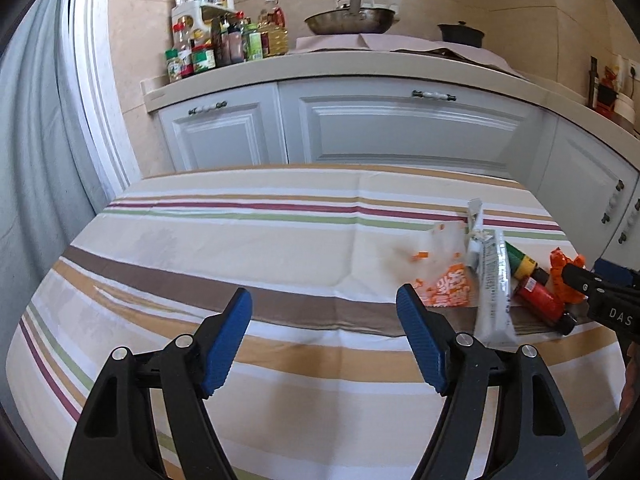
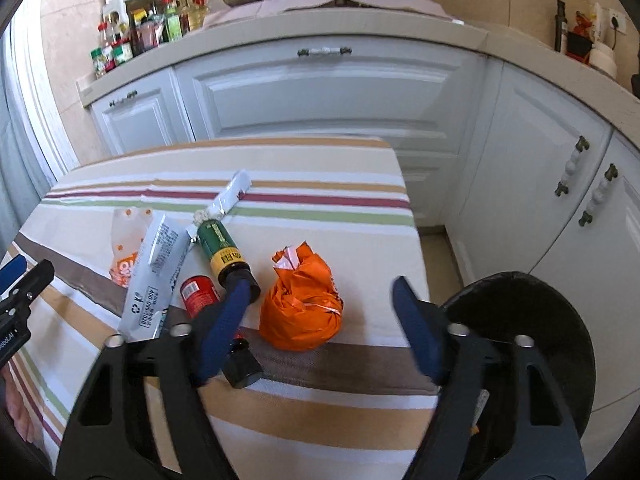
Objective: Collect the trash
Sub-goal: 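Grasp the orange plastic bag with the right gripper, then carry the orange bag over the bin while the left gripper grasps the white printed packet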
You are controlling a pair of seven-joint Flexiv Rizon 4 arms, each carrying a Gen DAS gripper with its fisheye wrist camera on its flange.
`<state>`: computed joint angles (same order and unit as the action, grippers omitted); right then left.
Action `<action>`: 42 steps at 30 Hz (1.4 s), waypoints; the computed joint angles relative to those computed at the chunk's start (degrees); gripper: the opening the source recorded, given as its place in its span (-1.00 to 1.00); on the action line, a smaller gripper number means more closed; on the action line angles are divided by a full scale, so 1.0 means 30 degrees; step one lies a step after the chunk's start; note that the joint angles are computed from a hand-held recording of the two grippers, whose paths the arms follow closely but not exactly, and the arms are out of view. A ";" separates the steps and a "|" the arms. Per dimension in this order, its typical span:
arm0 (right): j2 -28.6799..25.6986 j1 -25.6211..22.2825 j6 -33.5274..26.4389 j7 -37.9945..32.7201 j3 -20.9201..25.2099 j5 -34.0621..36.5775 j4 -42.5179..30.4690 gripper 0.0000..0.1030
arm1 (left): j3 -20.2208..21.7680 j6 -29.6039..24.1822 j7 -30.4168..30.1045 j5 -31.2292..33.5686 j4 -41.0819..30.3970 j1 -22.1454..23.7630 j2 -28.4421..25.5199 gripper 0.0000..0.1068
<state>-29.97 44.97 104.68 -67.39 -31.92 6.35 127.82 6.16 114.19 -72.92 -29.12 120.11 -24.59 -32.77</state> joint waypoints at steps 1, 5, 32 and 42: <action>0.0015 -0.0240 -0.0184 0.0002 0.0252 -0.0107 -0.0084 0.20 | -0.0094 -0.0020 -0.0054 0.0083 -0.0002 0.0130 0.0000 0.36; 0.0167 -0.1066 -0.0669 0.0154 0.1072 -0.0726 -0.0237 -0.10 | -0.0450 -0.0101 -0.0250 0.0548 -0.0117 0.0532 -0.0045 0.36; 0.1123 0.1552 0.2220 -0.2358 -0.2206 0.3880 0.3206 -0.19 | -0.0496 -0.3681 -0.1075 0.3126 -0.2433 -0.0785 -0.0865 0.35; 0.1291 -0.0026 0.2865 -0.2824 -0.0976 0.4858 0.3687 -0.19 | -0.0691 -0.6167 -0.2166 0.5284 -0.3276 -0.0150 -0.0906 -0.36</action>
<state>-26.09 44.89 113.28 -75.86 -34.85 20.93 138.88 4.08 95.69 -79.42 -13.27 110.29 -25.04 -35.49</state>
